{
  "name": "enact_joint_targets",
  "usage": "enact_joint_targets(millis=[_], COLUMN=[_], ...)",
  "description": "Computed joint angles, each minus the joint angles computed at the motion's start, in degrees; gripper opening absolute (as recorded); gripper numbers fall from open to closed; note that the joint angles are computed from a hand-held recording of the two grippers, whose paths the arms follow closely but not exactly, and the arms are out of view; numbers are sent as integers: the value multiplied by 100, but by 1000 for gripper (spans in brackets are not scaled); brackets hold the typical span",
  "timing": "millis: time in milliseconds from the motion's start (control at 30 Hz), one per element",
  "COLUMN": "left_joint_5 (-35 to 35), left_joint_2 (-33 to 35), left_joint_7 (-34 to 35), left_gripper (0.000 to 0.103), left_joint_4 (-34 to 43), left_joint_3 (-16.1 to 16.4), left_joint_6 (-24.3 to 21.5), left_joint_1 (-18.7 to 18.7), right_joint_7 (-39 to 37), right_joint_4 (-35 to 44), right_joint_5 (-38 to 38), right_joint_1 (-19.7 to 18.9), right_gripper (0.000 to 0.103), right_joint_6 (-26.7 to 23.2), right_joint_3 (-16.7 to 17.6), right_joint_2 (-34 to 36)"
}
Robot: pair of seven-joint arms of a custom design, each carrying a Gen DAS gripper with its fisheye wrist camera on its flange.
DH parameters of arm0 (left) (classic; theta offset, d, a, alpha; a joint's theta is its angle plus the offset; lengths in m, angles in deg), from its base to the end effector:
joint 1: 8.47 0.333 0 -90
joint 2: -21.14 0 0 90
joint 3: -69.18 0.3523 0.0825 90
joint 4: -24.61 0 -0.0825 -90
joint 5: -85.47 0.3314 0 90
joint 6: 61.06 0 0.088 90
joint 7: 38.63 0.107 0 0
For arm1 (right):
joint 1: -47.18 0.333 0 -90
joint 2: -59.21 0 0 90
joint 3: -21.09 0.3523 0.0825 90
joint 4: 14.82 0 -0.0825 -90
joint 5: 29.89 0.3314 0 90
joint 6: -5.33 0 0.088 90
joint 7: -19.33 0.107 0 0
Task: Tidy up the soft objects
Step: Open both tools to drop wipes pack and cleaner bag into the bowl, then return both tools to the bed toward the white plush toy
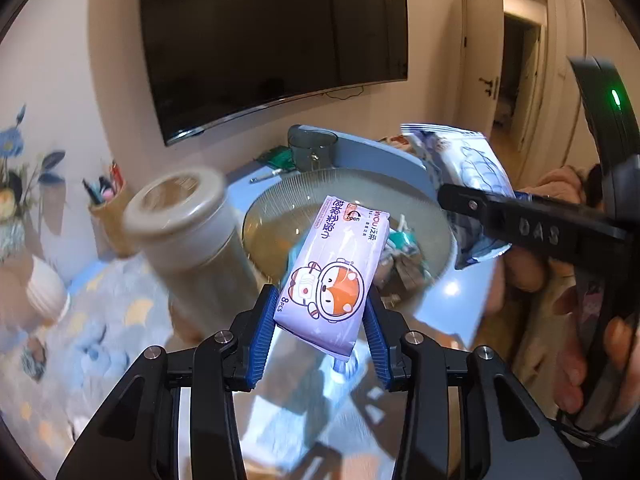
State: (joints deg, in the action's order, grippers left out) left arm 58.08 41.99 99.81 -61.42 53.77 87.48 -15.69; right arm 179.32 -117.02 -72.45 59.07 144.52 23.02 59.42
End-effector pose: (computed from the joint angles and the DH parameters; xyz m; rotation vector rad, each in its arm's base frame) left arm 0.6414 -0.2181 0.5982 -0.8871 2.4268 -1.0695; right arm 0.5443 0.1315 0.6622 -1.1684 2.1269 -0.8785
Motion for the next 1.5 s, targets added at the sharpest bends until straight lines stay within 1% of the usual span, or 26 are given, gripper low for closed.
enact_joint_targets(millis=[67, 100, 133, 167, 200, 233, 267, 333, 367, 433, 533, 633, 733, 767, 833, 867, 933, 967, 1067, 1167, 1233, 1300, 1333, 1367, 1433, 1500], left_joint_5=[173, 254, 295, 289, 344, 482, 580, 571, 561, 421, 36, -680, -1230, -1415, -1874, -2012, -2196, -2240, -2385, -2465, -2390, -2101, -1998, -1893, -1704, -1560], left_joint_2=[274, 399, 506, 586, 667, 771, 848, 903, 886, 757, 483, 7, -451, -562, -831, -936, -1037, -1013, -1002, -880, -734, -536, -422, -296, -30, 211], left_joint_7=[-208, -302, -362, -315, -286, -355, -465, -433, -380, -182, 134, 734, 1285, 1451, 1819, 1886, 1877, 1840, 1588, 1293, 1054, 659, 504, 334, -11, -319], left_gripper=[39, 40, 43, 43, 52, 68, 72, 74, 74, 74, 74, 74, 74, 74, 74, 74, 74, 74, 74, 74, 74, 74, 74, 74, 74, 74], left_joint_4=[359, 508, 615, 670, 729, 852, 957, 1028, 996, 792, 447, -68, -476, -561, -770, -857, -879, -821, -744, -571, -404, -166, -21, 161, 504, 791], left_joint_3=[23, 37, 26, -35, -60, -17, 15, -92, -134, -256, -395, -547, -431, -365, -191, -76, 233, 355, 681, 901, 998, 1105, 1108, 1120, 1111, 1066], left_joint_6=[-96, -34, 98, 255, 380, 394, 330, 167, 125, 82, -84, -338, -633, -754, -1066, -1162, -1410, -1453, -1326, -1148, -1022, -948, -971, -1092, -1298, -1478], left_joint_1=[-164, -247, -312, -333, -383, -473, -532, -474, -447, -323, -88, 310, 567, 653, 897, 958, 1116, 1146, 1356, 1647, 1829, 1994, 2078, 2196, 2394, 2558], right_joint_7=[-417, -693, -933, -1098, -1437, -1564, -1622, -1805, -1915, -1821, -1835, -1547, -1308, -1142, -901, -886, -1014, -1081, -1359, -1759, -2108, -2400, -2546, -2773, -3017, -3341], right_joint_4=[177, 332, 415, 462, 599, 664, 648, 564, 426, 248, 87, -169, -267, -339, -282, -265, -216, -185, 74, 639, 1135, 1703, 1942, 2347, 2882, 3634], right_joint_5=[633, 974, 1262, 1464, 1918, 2187, 2359, 2782, 3000, 2926, 2854, 2485, 2060, 1690, 1130, 1015, 814, 748, 687, 919, 1098, 1209, 1291, 1450, 1665, 2005], right_joint_1=[-148, -229, -297, -340, -441, -482, -520, -613, -654, -624, -582, -471, -361, -290, -171, -125, 48, 129, 371, 683, 898, 1131, 1231, 1328, 1492, 1617], right_gripper=[51, 51, 51, 52, 58, 63, 65, 66, 66, 66, 66, 66, 66, 66, 66, 66, 66, 66, 66, 66, 66, 66, 66, 66, 66, 66], right_joint_6=[232, 379, 518, 601, 665, 650, 668, 788, 928, 984, 866, 859, 835, 809, 526, 445, 325, 312, 289, 274, 162, -82, -171, -302, -471, -778], right_joint_3=[-133, -186, -220, -243, -254, -261, -289, -299, -287, -340, -333, -292, -194, -125, 28, 73, 228, 287, 412, 498, 511, 486, 476, 497, 467, 479], right_joint_2=[201, 369, 473, 542, 688, 763, 774, 776, 715, 600, 449, 187, 14, -109, -211, -239, -281, -270, -53, 461, 873, 1307, 1487, 1790, 2186, 2713])
